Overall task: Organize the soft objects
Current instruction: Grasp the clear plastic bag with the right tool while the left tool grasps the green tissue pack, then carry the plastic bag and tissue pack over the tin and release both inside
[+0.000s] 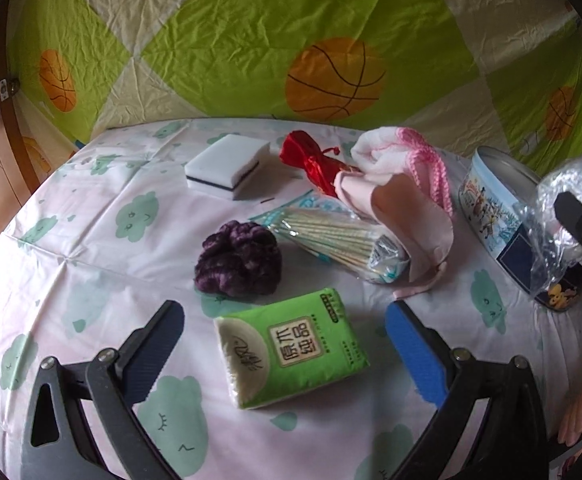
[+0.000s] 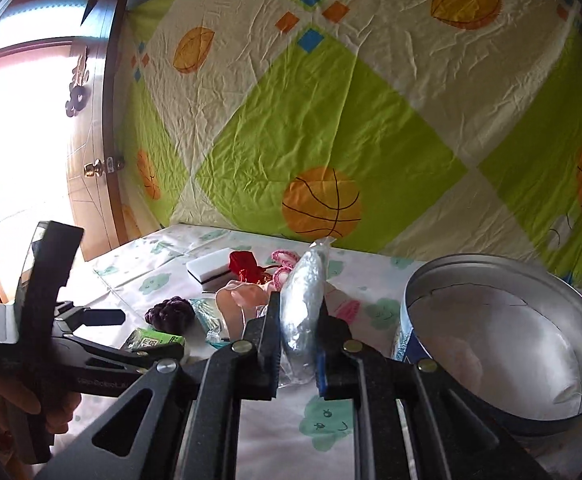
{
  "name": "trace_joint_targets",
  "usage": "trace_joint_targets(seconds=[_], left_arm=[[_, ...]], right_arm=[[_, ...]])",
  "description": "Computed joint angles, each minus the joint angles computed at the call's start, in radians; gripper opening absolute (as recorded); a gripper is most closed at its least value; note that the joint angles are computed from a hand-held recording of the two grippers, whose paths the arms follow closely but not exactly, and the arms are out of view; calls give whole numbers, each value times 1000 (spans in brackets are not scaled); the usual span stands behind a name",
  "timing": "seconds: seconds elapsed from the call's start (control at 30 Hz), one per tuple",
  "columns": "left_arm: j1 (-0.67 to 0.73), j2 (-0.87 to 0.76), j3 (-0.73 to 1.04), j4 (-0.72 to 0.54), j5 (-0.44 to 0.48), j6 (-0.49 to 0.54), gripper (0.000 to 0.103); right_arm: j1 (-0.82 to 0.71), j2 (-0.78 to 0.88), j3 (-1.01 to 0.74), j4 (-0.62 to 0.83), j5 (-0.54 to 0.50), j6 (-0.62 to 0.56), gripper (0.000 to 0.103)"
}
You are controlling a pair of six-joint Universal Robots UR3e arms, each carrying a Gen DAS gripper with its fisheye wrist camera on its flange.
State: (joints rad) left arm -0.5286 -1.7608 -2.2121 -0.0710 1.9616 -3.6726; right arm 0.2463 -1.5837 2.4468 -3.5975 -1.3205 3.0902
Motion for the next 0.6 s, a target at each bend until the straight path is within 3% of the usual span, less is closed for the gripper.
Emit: trace_joint_targets(seconds=[0.07, 0.17, 0.27, 0.37, 0.53, 0.6], left_arm=[[-9, -32, 65, -101, 23, -22, 99], [10, -37, 80, -158, 5, -36, 75], [54, -10, 12, -79, -67, -22, 74], [61, 4, -23, -30, -74, -27, 73], [-18, 14, -51, 87, 47, -58, 73], [-33, 23, -65, 161, 57, -51, 73]], right_arm=[[-38, -27, 22, -1, 54, 7, 14], [-101, -67, 64, -21, 143, 14, 14], [-169, -105, 96, -16, 252, 48, 14], [-215, -121, 114, -14, 317, 74, 14], [-301, -170, 159, -35, 433, 96, 14], [-334, -197, 178, -53, 459, 101, 14]])
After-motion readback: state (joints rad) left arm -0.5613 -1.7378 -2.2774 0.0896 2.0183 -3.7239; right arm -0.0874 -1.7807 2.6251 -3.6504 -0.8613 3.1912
